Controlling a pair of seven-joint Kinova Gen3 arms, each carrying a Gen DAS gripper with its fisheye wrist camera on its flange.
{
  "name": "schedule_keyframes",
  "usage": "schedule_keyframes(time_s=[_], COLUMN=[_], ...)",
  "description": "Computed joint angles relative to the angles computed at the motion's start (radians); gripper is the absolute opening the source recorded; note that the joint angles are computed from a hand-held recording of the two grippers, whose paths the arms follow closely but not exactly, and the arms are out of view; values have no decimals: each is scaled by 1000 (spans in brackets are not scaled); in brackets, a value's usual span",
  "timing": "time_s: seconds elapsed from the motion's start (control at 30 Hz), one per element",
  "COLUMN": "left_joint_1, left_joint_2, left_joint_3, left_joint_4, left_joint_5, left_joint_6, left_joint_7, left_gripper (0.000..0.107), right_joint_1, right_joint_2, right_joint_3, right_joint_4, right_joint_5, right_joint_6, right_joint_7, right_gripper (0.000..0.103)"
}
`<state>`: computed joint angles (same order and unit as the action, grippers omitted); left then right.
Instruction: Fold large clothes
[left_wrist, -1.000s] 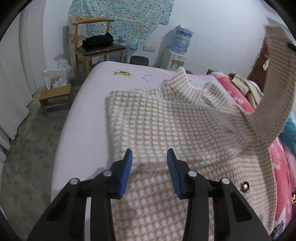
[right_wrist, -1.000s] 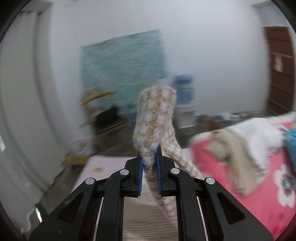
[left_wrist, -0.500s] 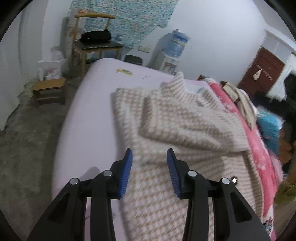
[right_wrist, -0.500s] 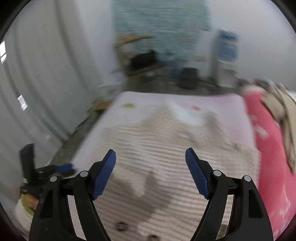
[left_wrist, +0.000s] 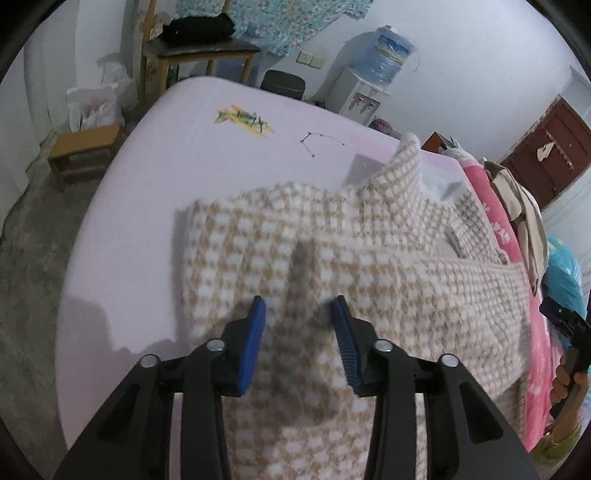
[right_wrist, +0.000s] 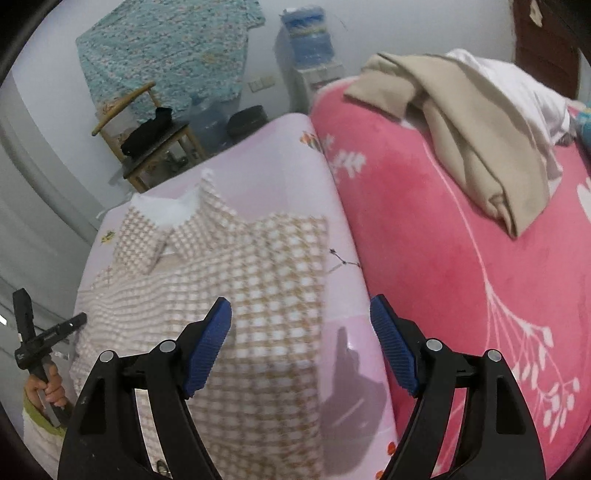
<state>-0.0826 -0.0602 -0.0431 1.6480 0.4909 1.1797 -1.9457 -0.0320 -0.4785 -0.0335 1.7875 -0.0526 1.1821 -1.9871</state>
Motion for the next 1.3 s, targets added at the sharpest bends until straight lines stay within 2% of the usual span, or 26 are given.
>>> schedule_keyframes(time_s=[0.03, 0.07, 0.1, 0.13, 0.27, 0.33, 0.43, 0.57, 0.6, 0.63, 0.73, 0.9, 1.0, 1.07, 1.13, 1.2, 1.23, 1.3], left_joint_1=[3, 18, 18, 20, 45, 50, 59, 77, 81, 86, 84, 85, 91, 95, 99, 90, 110, 142], left_joint_2=[-2, 0, -13, -18, -128, -151, -163, -189, -204, -219, -233, -166, -173, -180, -198, -235, -244, -240], left_joint_3=[3, 2, 20, 33, -1, -5, -3, -29, -36, -43, -12, 10, 10, -11, -36, -30, -52, -80], left_joint_4=[-2, -8, -4, -2, 55, 76, 123, 155, 160, 163, 161, 174, 189, 178, 174, 182, 178, 159], left_joint_5=[-2, -9, -33, -45, -43, -69, -124, -106, -99, -94, -156, -223, -234, -215, -189, -194, -172, -121], left_joint_6=[4, 5, -10, -28, -106, -126, -161, -199, -214, -228, -271, -273, -282, -265, -265, -295, -294, -270], left_joint_7=[-13, -20, -16, -19, -72, -52, -26, -47, -55, -64, -37, 28, 32, 23, 4, -1, -25, -75], left_gripper=[19, 10, 7, 6, 6, 6, 6, 4, 4, 4, 4, 4, 7, 8, 8, 8, 8, 8], right_joint_1=[0, -1, -1, 0, 11, 11, 7, -8, 1, 4, -10, -32, -40, -54, -57, -67, -72, -85], right_joint_2=[2, 5, 2, 4, 5, 16, 48, 68, 71, 75, 91, 110, 115, 98, 60, 21, 11, 20], right_joint_3=[8, 16, 20, 27, 21, 6, -28, -72, -104, -135, -156, -177, -183, -148, -118, -92, -86, -73], right_joint_4=[7, 15, 30, 38, 43, 44, 42, 35, 25, 15, 11, 34, 29, 21, 17, 17, 14, 8], right_joint_5=[-1, -4, -8, -10, -3, 9, 34, 72, 101, 136, 171, 223, 258, 244, 221, 189, 175, 141], right_joint_6=[-5, -13, -23, -32, -35, -40, -44, -67, -62, -58, -65, -93, -81, -72, -76, -94, -100, -106], right_joint_7=[4, 7, 8, 10, 9, 11, 6, -14, -34, -52, -82, -126, -135, -112, -97, -67, -47, -8], right_gripper=[74, 74, 74, 74, 74, 71, 58, 19, 16, 15, 14, 20, 41, 46, 46, 46, 44, 27])
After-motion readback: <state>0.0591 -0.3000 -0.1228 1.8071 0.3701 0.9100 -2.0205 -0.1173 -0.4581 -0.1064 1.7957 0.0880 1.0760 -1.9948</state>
